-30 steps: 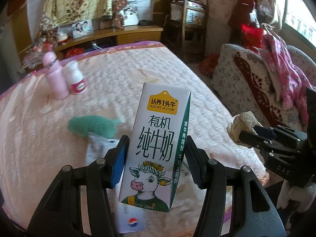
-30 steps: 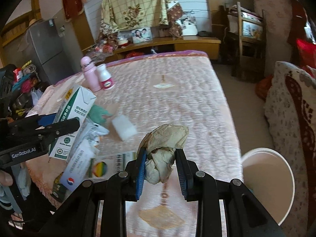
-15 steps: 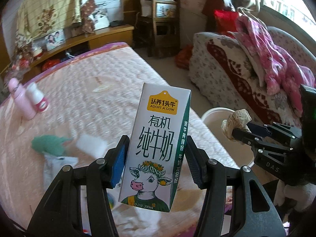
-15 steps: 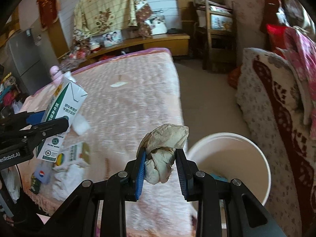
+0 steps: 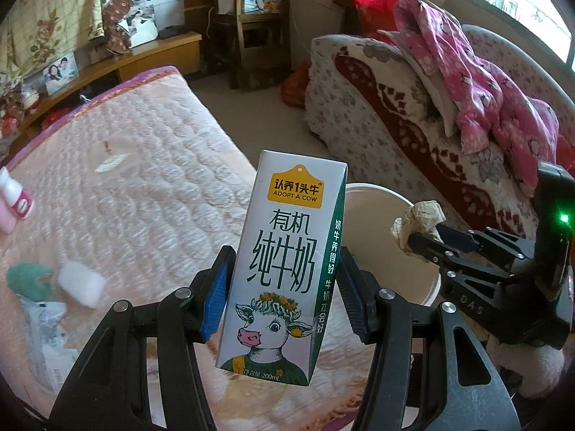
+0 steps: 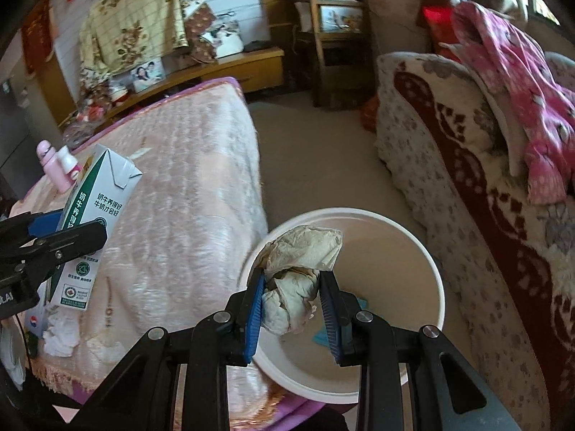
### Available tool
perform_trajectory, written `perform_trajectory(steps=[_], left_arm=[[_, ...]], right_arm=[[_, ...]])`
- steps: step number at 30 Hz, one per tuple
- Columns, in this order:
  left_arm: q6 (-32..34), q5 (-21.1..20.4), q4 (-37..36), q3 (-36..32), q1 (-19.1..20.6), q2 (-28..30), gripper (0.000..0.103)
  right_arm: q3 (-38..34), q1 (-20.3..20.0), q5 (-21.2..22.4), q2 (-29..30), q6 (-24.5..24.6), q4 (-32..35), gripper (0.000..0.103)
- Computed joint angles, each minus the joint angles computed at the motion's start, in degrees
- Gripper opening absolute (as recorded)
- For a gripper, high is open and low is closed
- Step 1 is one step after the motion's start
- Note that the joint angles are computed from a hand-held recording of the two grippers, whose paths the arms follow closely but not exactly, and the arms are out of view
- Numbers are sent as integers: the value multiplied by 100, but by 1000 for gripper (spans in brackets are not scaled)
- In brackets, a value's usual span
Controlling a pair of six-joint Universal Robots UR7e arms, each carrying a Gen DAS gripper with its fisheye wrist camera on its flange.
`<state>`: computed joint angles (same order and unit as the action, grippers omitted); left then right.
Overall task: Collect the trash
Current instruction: 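Carry the carton and tissue over the white bucket and open both tools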
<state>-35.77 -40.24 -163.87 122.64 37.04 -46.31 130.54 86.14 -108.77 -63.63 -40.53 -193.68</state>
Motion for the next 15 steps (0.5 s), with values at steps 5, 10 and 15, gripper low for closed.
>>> perform_trajectory(steps=[5,10,15], left_arm=[[115,-115,-125,-243,70,242,55],[261,-408,-396,-415,167,463,55],[380,-756,-736,-521,298,628,55]], right_arm=[[-73,-125,18,26,58,-19,28],[-133,-185,-51,101,124,-173,28],[-177,-228,-218,167,141,-266,29]])
